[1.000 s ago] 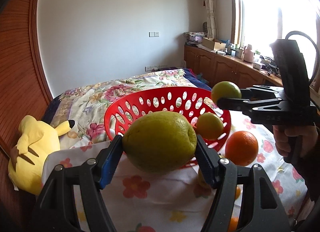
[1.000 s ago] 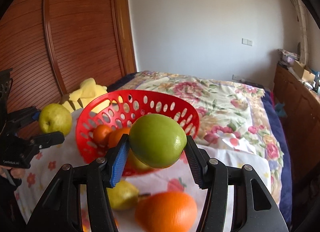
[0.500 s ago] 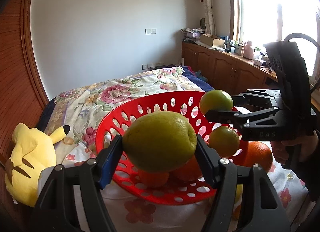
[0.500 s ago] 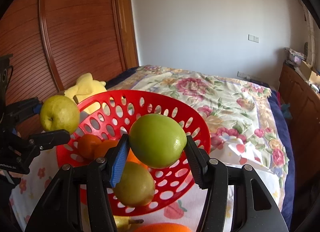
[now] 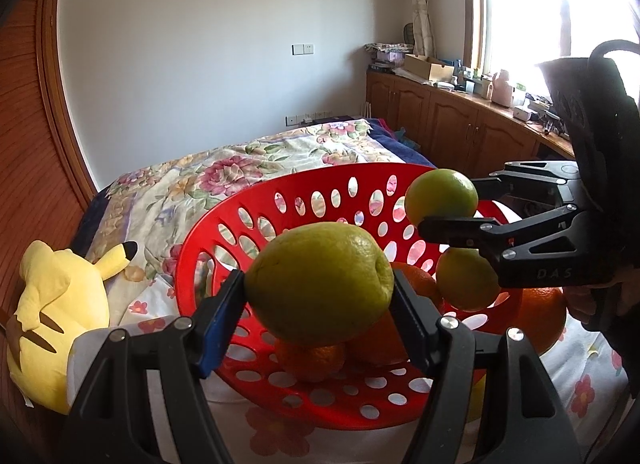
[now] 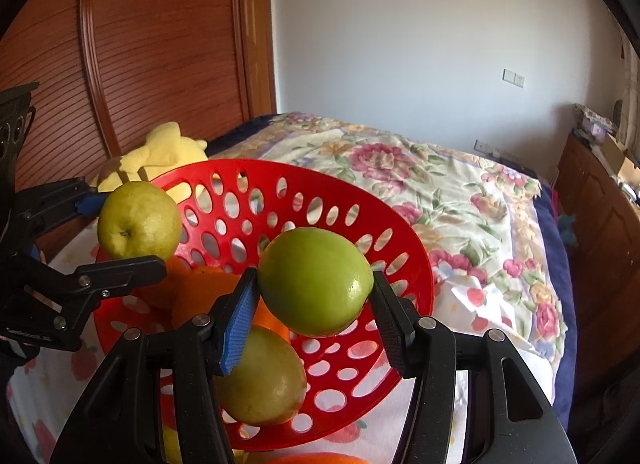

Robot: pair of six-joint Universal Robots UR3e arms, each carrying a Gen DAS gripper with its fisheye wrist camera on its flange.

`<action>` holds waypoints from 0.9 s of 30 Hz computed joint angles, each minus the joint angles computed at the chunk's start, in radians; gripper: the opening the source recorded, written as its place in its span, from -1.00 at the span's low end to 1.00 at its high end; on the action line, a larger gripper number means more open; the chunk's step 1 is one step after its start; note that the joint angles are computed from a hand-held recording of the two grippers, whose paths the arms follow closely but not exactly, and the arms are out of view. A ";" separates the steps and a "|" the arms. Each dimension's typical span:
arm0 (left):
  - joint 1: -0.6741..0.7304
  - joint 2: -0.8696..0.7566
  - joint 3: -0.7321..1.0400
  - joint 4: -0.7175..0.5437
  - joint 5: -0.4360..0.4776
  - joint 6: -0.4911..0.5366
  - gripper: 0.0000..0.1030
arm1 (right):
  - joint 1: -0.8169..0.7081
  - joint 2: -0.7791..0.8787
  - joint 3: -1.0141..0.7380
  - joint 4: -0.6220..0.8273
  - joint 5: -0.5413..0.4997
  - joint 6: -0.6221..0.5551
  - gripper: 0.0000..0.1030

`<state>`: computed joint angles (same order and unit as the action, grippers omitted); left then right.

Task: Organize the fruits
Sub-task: 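Carry both fruits over the red basket while the right tool releases the green apple, then lower the yellow pear into the red basket and open the left tool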

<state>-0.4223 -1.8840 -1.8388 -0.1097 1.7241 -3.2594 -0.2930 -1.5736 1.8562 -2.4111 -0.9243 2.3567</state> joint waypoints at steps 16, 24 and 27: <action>-0.007 -0.027 0.036 -0.037 0.017 -0.003 0.36 | -0.046 -0.039 0.011 0.062 0.051 -0.017 0.11; -0.007 -0.026 0.032 -0.033 0.019 -0.030 0.38 | -0.105 -0.105 0.074 0.093 0.088 -0.051 0.11; -0.006 -0.019 0.021 -0.018 0.011 -0.041 0.39 | -0.144 -0.146 0.098 0.128 0.119 -0.078 0.12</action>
<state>-0.4278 -1.9030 -1.8177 -0.1277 1.7355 -3.3000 -0.4366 -1.7194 1.9541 -2.2832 -0.8050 2.2784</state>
